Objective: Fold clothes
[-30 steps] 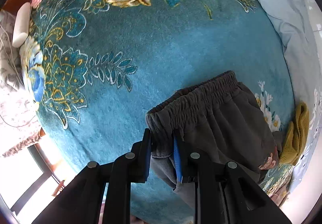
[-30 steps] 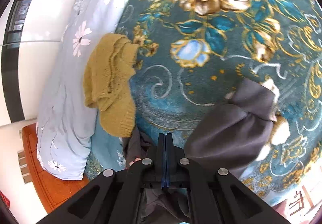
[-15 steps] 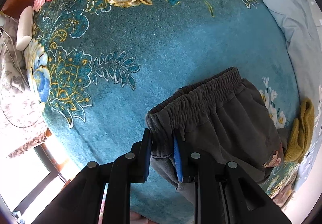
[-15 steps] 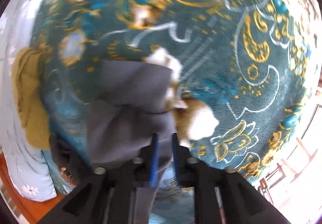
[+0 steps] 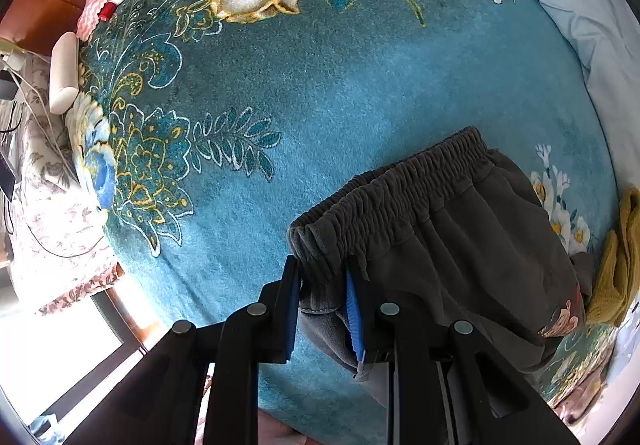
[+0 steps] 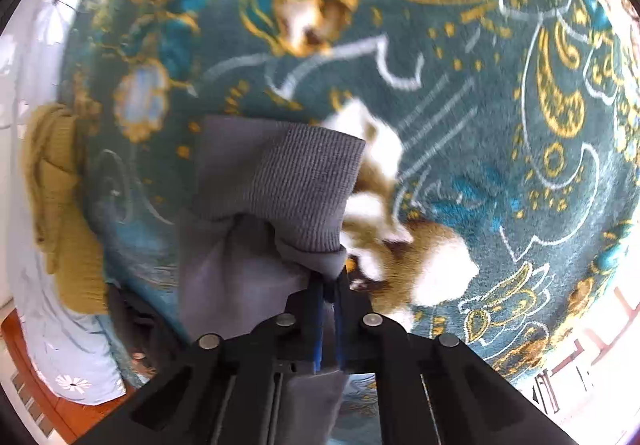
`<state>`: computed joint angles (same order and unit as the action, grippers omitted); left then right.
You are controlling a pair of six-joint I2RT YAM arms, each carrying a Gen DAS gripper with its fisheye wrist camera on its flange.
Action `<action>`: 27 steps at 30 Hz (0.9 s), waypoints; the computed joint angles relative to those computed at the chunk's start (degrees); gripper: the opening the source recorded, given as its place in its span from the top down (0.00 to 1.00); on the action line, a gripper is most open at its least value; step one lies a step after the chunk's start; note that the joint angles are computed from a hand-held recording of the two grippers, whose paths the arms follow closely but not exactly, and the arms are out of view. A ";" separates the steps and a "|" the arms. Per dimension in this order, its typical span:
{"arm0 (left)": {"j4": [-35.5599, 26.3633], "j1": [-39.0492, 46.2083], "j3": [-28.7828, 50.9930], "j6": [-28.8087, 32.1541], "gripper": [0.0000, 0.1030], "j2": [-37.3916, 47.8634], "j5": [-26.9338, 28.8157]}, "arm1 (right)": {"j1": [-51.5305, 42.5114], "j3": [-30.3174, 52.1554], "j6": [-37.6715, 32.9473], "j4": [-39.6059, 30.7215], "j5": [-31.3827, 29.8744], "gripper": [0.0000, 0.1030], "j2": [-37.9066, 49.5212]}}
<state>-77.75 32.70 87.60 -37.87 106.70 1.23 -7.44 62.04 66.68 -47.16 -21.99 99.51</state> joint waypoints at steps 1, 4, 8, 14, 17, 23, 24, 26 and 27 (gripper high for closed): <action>0.17 -0.03 -0.26 -0.22 0.79 -0.14 0.08 | -1.08 0.46 -0.86 -0.95 0.38 0.97 -1.61; 0.91 0.22 -1.51 -0.58 0.79 -0.68 0.69 | -4.52 2.71 -4.04 -5.39 1.14 0.97 -6.19; 2.79 1.47 -5.25 -1.04 0.79 -2.57 2.81 | -7.18 8.58 -7.47 -16.13 2.17 0.97 -10.90; 4.64 3.90 -9.04 -1.95 0.79 -4.77 5.91 | -11.34 16.26 -6.36 -29.90 1.84 0.97 -8.19; 4.94 4.81 -9.18 -0.58 0.79 -4.91 6.45 | -10.50 20.26 -4.38 -30.43 1.65 0.97 -0.92; 5.79 5.01 -9.00 -0.40 0.79 -5.64 7.23 | -7.15 36.92 -1.42 -32.79 3.54 0.97 15.26; 6.02 5.02 -9.24 -0.35 0.79 -5.85 7.21 | -6.85 39.20 -0.82 -33.54 3.80 0.97 17.33; 6.29 5.14 -9.72 -0.43 0.79 -6.13 7.24 | -6.53 42.39 0.30 -34.42 3.97 0.97 20.22; 6.35 5.24 -9.97 -0.53 0.79 -6.19 7.29 | -6.42 43.29 0.82 -34.09 3.86 0.97 21.19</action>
<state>-71.40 37.94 77.63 -38.41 100.51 8.52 -13.86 105.33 67.51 -81.25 -18.13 120.69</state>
